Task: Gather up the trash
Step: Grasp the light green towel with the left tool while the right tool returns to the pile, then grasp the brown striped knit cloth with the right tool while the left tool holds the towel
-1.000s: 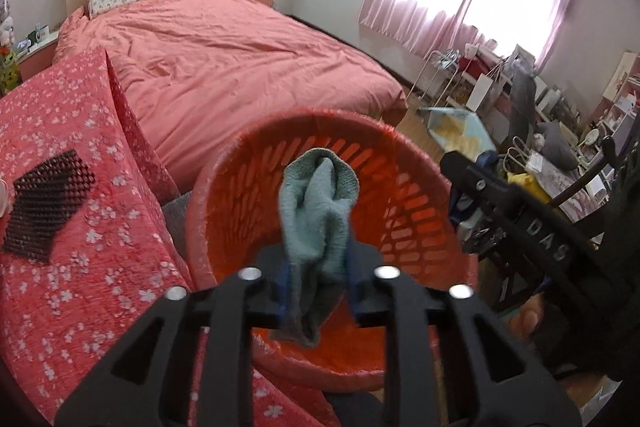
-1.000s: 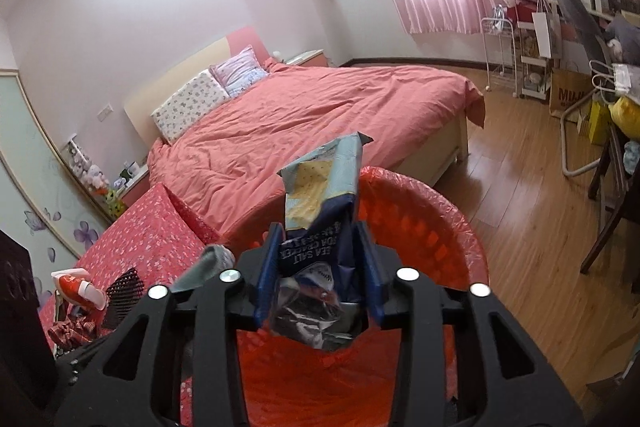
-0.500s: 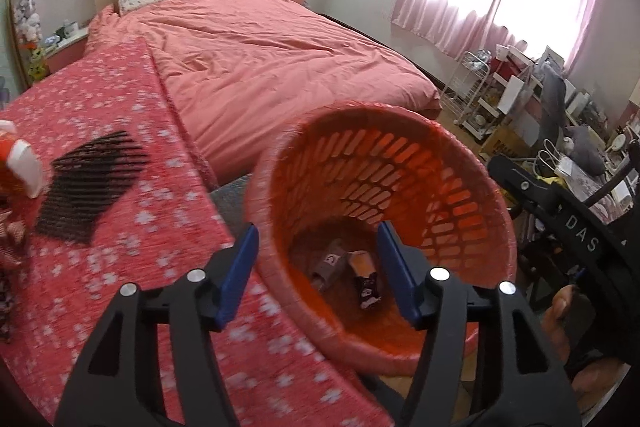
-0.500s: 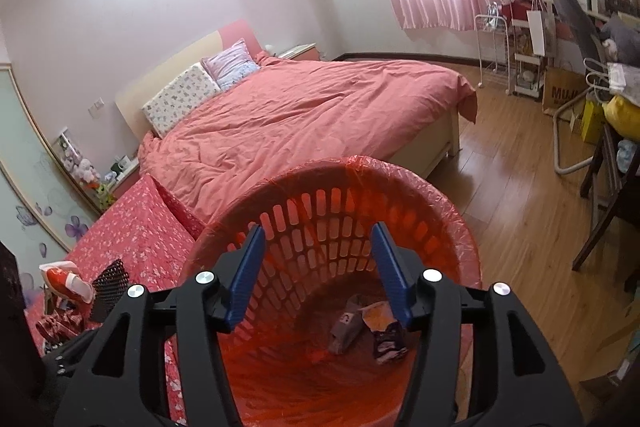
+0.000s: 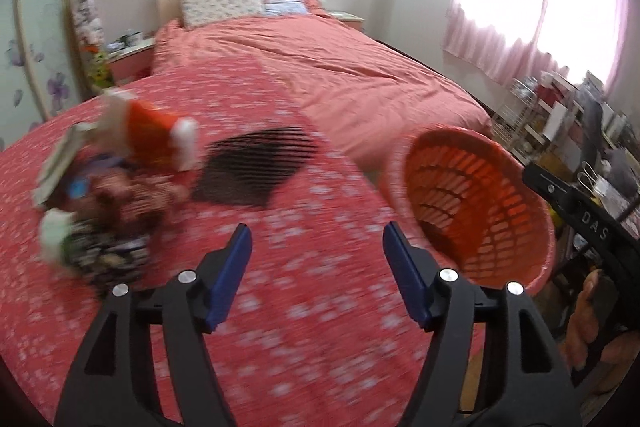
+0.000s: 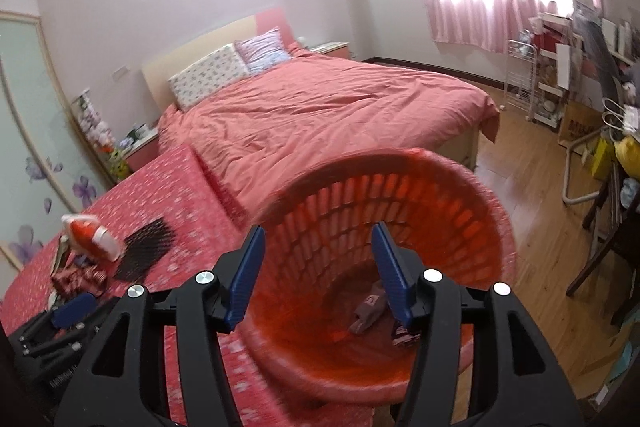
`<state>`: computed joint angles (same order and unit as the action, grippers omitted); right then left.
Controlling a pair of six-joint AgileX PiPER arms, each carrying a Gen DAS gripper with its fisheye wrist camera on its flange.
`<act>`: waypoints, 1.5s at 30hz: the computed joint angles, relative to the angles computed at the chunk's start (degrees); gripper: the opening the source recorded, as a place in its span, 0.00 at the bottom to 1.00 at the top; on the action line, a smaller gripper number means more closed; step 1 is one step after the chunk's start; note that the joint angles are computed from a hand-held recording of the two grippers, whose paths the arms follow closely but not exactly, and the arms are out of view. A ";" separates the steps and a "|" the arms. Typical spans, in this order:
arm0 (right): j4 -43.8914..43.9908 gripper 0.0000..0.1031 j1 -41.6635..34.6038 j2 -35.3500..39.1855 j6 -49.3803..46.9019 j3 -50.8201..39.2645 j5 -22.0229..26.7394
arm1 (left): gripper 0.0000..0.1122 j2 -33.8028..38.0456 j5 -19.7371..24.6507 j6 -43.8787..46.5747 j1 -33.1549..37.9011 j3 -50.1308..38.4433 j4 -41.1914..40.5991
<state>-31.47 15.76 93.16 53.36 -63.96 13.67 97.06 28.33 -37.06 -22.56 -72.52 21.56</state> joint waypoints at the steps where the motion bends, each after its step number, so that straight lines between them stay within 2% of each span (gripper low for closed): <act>1: -0.41 0.54 1.11 0.17 0.28 -0.50 0.60 | 0.60 -1.62 -0.27 -0.29 1.25 1.76 0.19; 7: 0.11 0.54 7.22 1.58 -1.12 -2.48 2.65 | 0.63 -9.34 -0.38 -3.46 10.02 10.43 4.55; 12: -0.91 0.54 12.60 3.91 -0.53 -5.17 4.86 | 0.64 -10.24 -1.35 -3.13 21.00 13.91 6.05; 14: -0.85 0.54 14.36 5.23 -0.91 -6.73 5.86 | 0.64 -9.88 -2.85 0.50 24.27 14.28 2.62; 18: -0.80 0.54 17.54 7.88 -1.81 -9.93 7.86 | 0.64 -7.28 -5.68 14.28 30.23 13.09 -10.80; 22: -0.46 0.54 20.04 10.20 -2.65 -13.04 9.78 | 0.63 -4.40 -6.09 17.93 30.29 10.89 -14.18; 27: -1.15 0.54 22.67 12.22 -2.52 -15.90 11.96 | 0.49 -0.34 -5.48 27.47 31.91 8.40 -24.32; 29: -0.85 0.54 23.19 12.86 -3.07 -16.78 12.50 | 0.43 -0.06 -5.97 27.44 32.01 8.51 -24.19; 31: -0.58 0.54 23.75 13.44 -3.64 -17.61 13.04 | 0.26 0.02 -5.86 30.99 32.56 8.47 -27.87; 33: -0.62 0.54 24.23 13.87 -3.78 -18.27 13.52 | 0.21 -0.66 -5.80 35.83 33.89 9.18 -32.71; 36: -0.42 0.54 24.93 14.68 -3.94 -19.47 14.03 | 0.17 -2.91 -6.99 36.16 35.22 11.43 -32.19; 41: 0.33 0.54 25.99 16.51 -4.81 -22.34 14.54 | 0.16 -7.57 -8.55 40.95 39.42 15.45 -34.47; 45: 5.27 0.52 26.30 19.36 -9.20 -27.35 14.78 | 0.16 -10.50 -8.69 43.55 43.39 16.81 -35.03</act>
<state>-26.20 42.06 112.52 44.16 -91.31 28.46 86.56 19.64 6.49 20.84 -55.71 -13.47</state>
